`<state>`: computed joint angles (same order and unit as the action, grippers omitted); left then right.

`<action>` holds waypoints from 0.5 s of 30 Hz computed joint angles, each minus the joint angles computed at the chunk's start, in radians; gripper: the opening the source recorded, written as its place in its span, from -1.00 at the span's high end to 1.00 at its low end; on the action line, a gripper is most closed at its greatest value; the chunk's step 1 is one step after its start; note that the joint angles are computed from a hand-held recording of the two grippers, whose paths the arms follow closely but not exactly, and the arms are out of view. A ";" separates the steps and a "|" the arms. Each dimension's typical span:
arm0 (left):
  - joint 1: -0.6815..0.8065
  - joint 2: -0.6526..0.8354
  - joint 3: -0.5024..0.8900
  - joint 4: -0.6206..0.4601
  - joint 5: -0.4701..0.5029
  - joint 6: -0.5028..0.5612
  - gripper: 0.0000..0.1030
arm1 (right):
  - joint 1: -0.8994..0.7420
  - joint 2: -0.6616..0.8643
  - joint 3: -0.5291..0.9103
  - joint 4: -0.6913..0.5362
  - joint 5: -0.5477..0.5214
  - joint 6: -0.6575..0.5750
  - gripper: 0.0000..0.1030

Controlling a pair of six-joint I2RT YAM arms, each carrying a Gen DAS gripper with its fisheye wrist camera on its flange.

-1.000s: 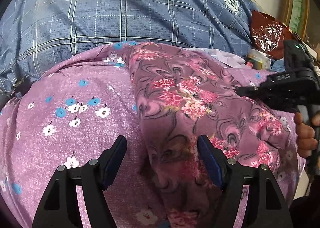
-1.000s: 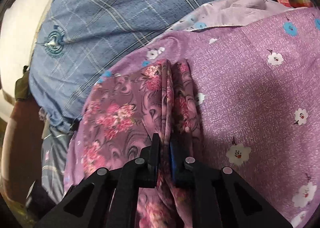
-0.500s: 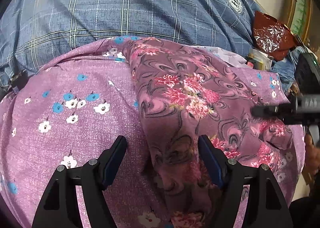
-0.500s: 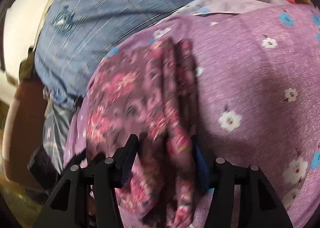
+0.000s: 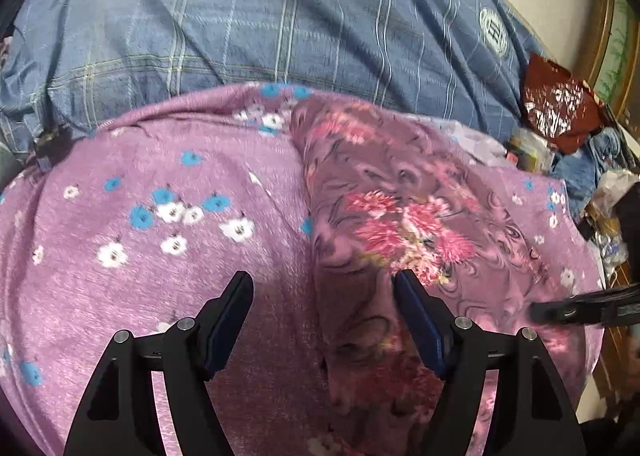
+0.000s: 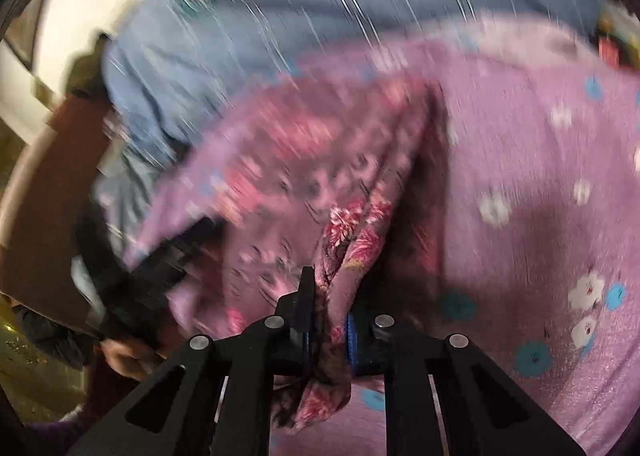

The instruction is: Fold small clothes

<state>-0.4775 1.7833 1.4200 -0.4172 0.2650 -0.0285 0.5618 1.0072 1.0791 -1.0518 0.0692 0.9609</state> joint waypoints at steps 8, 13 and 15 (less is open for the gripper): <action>-0.036 -0.041 -0.038 0.051 -0.043 0.013 -0.38 | 0.005 -0.050 0.052 0.040 0.256 0.063 0.09; -0.056 -0.043 -0.053 0.053 -0.087 0.053 -0.41 | -0.049 0.059 0.036 0.225 0.163 0.013 0.26; -0.056 -0.037 -0.052 0.049 -0.090 0.053 -0.41 | -0.067 0.180 0.078 0.227 0.156 0.000 0.46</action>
<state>-0.5332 1.7463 1.3678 -0.3683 0.1753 0.0243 0.4950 1.1869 1.1570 -0.8249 0.2254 0.9612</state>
